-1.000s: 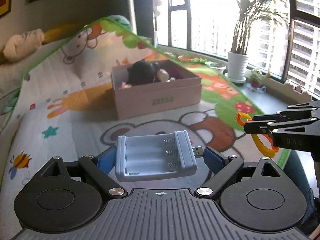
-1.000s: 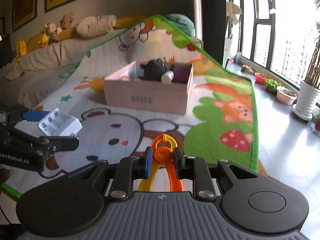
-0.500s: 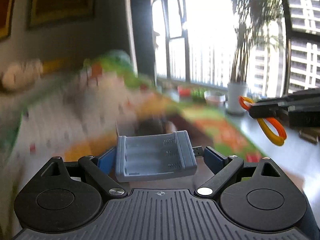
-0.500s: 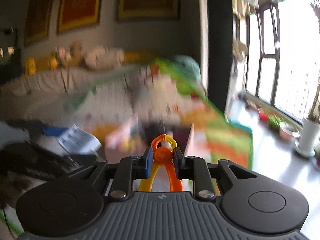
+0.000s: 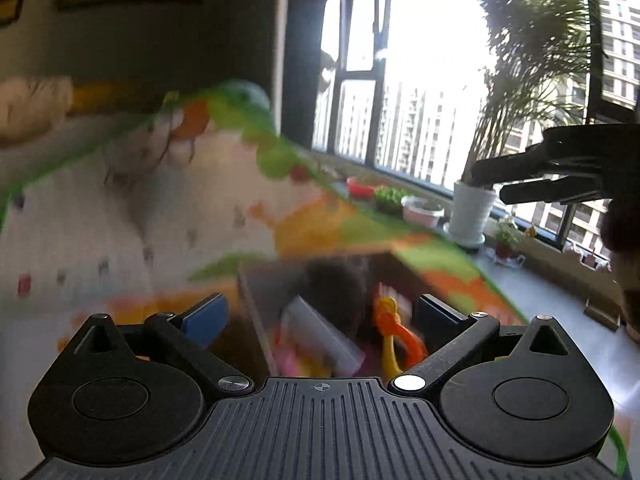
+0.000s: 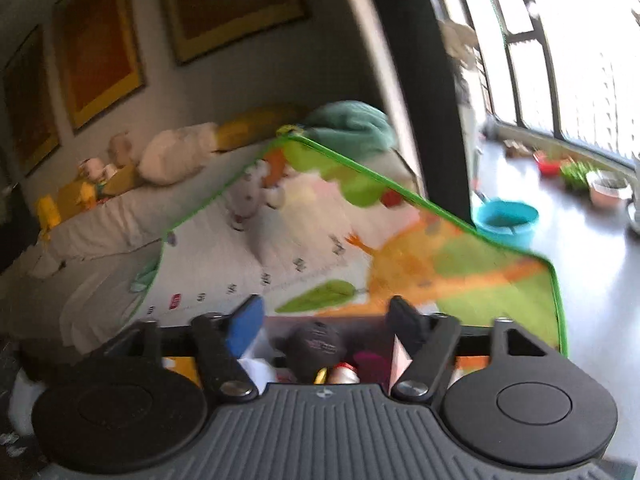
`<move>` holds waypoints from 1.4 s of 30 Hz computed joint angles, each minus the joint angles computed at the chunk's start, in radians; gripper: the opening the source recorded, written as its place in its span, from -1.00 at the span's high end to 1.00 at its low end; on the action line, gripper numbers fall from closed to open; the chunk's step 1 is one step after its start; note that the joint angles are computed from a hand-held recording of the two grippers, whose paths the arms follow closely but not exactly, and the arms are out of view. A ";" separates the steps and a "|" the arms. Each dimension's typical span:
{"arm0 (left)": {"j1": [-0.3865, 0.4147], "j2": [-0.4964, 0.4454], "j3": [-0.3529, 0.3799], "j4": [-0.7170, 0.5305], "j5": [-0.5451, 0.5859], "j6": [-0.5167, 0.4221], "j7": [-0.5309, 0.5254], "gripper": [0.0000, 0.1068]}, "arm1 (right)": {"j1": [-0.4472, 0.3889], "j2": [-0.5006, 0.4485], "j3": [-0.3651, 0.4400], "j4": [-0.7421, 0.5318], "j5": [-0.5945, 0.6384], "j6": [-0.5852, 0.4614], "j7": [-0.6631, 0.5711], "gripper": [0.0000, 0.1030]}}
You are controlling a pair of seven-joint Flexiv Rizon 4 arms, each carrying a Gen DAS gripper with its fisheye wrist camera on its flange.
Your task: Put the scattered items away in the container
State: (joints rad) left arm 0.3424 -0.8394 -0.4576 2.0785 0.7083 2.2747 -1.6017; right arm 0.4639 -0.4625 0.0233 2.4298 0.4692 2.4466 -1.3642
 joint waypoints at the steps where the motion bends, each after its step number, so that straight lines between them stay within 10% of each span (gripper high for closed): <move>1: 0.015 -0.013 -0.004 0.006 0.013 -0.015 -0.007 -0.93 | -0.044 -0.026 0.018 -0.001 -0.041 -0.006 0.040 -0.53; 12: 0.216 -0.207 -0.245 -0.008 0.074 -0.251 0.107 -0.93 | -0.272 -0.225 0.092 -0.056 -0.441 -0.065 0.334 -0.79; 17: 0.271 -0.243 -0.290 0.030 0.053 -0.247 0.170 -0.93 | -0.037 -0.208 -0.054 -0.118 -0.271 -0.183 0.235 -0.94; 26: 0.120 -0.103 -0.043 0.132 -0.154 0.037 0.154 -0.93 | -0.021 -0.220 -0.015 -0.186 -0.282 -0.174 0.216 -0.99; 29: -0.056 -0.025 0.134 0.200 -0.313 0.165 0.150 -0.93 | 0.006 -0.201 0.017 -0.102 -0.231 -0.058 0.201 -1.00; 36: -0.230 0.014 0.256 0.283 -0.435 0.188 0.066 -0.93 | 0.320 -0.315 -0.048 -0.023 0.186 0.068 0.033 -1.00; 42: -0.404 0.014 0.340 0.301 -0.602 0.243 0.078 -0.93 | 0.422 -0.394 -0.083 -0.043 0.330 0.036 -0.057 -1.00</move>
